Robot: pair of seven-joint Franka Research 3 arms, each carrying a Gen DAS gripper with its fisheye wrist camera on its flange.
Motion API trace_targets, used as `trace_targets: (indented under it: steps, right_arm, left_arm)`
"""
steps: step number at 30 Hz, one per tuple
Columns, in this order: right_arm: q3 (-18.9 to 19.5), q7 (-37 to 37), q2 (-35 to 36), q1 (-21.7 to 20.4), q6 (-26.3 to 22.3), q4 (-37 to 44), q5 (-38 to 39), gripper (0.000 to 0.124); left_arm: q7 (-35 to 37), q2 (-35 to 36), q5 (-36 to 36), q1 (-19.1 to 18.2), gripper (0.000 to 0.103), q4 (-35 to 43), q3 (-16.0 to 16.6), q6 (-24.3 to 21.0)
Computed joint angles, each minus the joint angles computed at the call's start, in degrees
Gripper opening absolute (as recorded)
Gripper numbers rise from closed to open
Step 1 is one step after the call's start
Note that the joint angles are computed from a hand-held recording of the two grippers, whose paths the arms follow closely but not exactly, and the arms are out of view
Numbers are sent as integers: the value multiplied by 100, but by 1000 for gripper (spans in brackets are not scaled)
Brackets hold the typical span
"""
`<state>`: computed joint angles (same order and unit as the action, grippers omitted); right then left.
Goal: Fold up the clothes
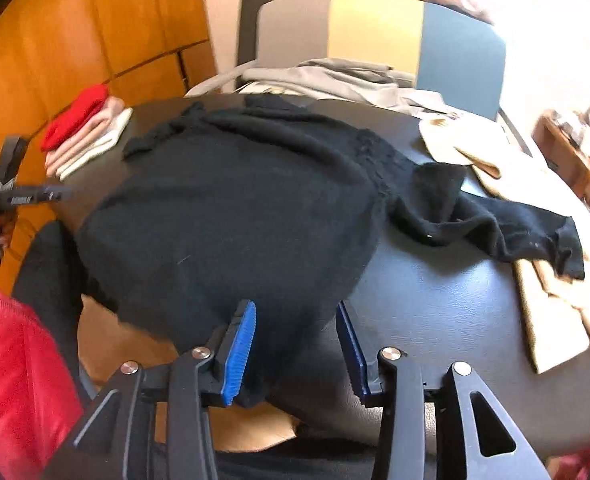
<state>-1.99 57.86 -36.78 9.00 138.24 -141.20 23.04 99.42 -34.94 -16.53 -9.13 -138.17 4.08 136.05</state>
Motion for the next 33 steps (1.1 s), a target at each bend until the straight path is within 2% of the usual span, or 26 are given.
trace_targets:
  steps: [2, 5, 9, 11, 14, 17, 19, 21, 24, 26, 29, 32, 33]
  right_arm:
    - [81, 203, 156, -46, 196, 50, 29, 45]
    - [465, 665, 857, -143, 600, 401, -344, 44]
    - [863, 1614, 1763, -184, 1155, 912, -960, 43]
    - [1024, 2162, 2172, -225, 1265, 1194, -1453, 44]
    - [1021, 2605, 2623, -158, 1024, 1529, -1999, 46]
    - [779, 2856, 2671, -71, 1202, 1488, -2066, 52]
    - [701, 3349, 2696, -186, 1357, 1437, -2357, 54]
    - [506, 3265, 2713, -122, 1444, 1415, -1995, 55]
    - [537, 3165, 2727, -94, 1193, 1560, -2250, 54]
    - [449, 2728, 2718, 51, 1132, 1659, -1898, 52]
    - [313, 1825, 2844, 346, 1476, 1969, -888, 52]
    - [494, 1738, 3490, 396, 1373, 2904, -1231, 52]
    - [550, 1865, 3774, 433, 1298, 3268, -1583, 49]
  left_arm:
    - [40, 187, -53, -54, 13, 93, -16, 225]
    - [326, 698, -320, -312, 13, 435, -16, 635]
    - [652, 1671, -249, -399, 15, 1075, -357, 1193]
    - [407, 2144, 352, -177, 15, 1359, -708, 1272]
    - [-301, 2685, 1302, 101, 15, 1675, -1088, 1150]
    - [-914, 2526, 1098, 127, 15, 1367, -1121, 1468]
    - [-1158, 2357, 1015, 95, 15, 1151, -1124, 1574]
    - [-1224, 2177, 957, 0, 16, 953, -1109, 1641]
    - [-933, 2100, 818, -169, 16, 959, -1000, 1504]
    - [-750, 2168, 480, -263, 16, 1100, -874, 1597]
    - [-942, 2657, 449, -127, 16, 1691, -898, 1862]
    - [-1130, 3522, 531, 91, 18, 2616, -983, 1902]
    - [-1179, 3795, 549, 182, 18, 2901, -1029, 1864]
